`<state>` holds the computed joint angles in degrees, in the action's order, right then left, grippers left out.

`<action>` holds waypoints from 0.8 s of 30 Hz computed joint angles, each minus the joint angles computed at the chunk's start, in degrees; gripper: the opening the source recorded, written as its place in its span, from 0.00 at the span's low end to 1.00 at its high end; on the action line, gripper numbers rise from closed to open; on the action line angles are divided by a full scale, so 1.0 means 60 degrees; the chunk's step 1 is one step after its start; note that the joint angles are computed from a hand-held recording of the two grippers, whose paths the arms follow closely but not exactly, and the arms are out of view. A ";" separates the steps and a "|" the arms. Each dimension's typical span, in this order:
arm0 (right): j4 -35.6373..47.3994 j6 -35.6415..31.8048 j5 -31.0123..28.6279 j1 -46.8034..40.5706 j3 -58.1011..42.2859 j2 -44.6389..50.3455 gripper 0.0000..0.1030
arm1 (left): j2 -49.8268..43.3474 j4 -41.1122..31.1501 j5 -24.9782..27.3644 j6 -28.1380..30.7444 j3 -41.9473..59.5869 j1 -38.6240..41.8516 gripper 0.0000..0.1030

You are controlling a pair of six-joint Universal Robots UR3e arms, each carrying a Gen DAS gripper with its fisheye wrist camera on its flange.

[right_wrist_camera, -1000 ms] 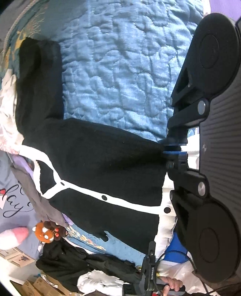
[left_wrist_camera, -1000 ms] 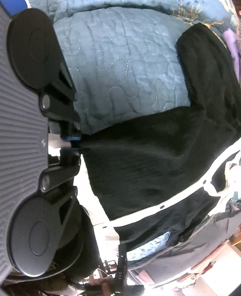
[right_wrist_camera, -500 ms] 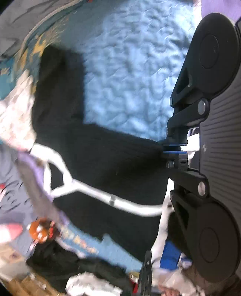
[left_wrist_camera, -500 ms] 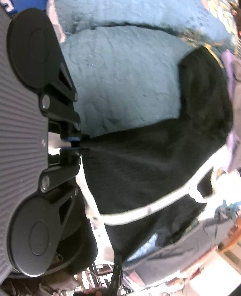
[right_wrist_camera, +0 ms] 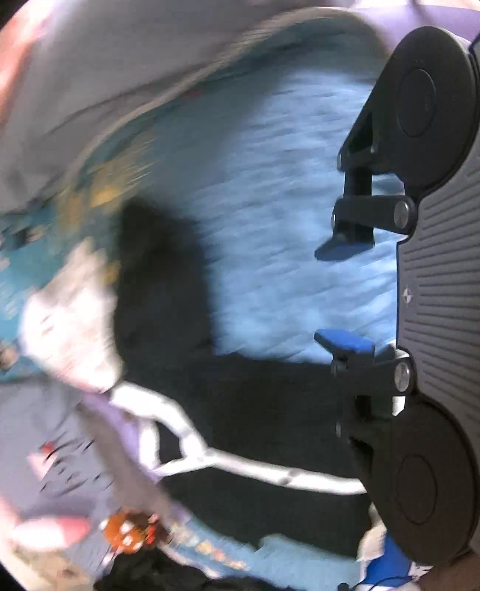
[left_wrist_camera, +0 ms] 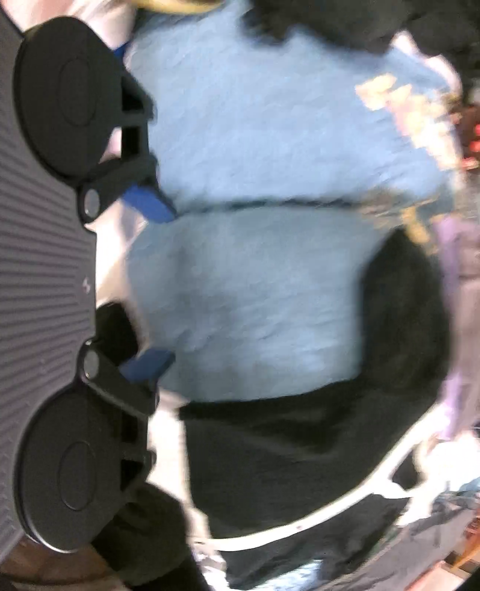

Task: Fold clothes

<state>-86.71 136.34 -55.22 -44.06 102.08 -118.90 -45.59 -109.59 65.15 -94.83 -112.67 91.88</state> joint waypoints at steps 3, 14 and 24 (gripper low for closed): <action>-0.2383 0.1656 0.0339 0.2162 -0.0685 0.1587 0.59 | -0.1597 0.2029 -0.0903 -0.2634 0.0467 -0.2408 0.98; -0.6986 0.2408 -0.2621 0.7043 -0.4436 0.6739 0.62 | -0.9539 0.9469 0.0497 -0.5581 0.4665 -1.0299 1.00; -0.7706 0.2216 -0.1702 0.6013 -0.3292 0.6661 0.69 | -1.4189 0.5016 -0.0458 -0.3108 1.1320 -1.1043 1.00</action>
<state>-132.95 149.64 -65.43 -7.99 82.33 -78.93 -130.72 -79.49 62.40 -113.48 -44.75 25.62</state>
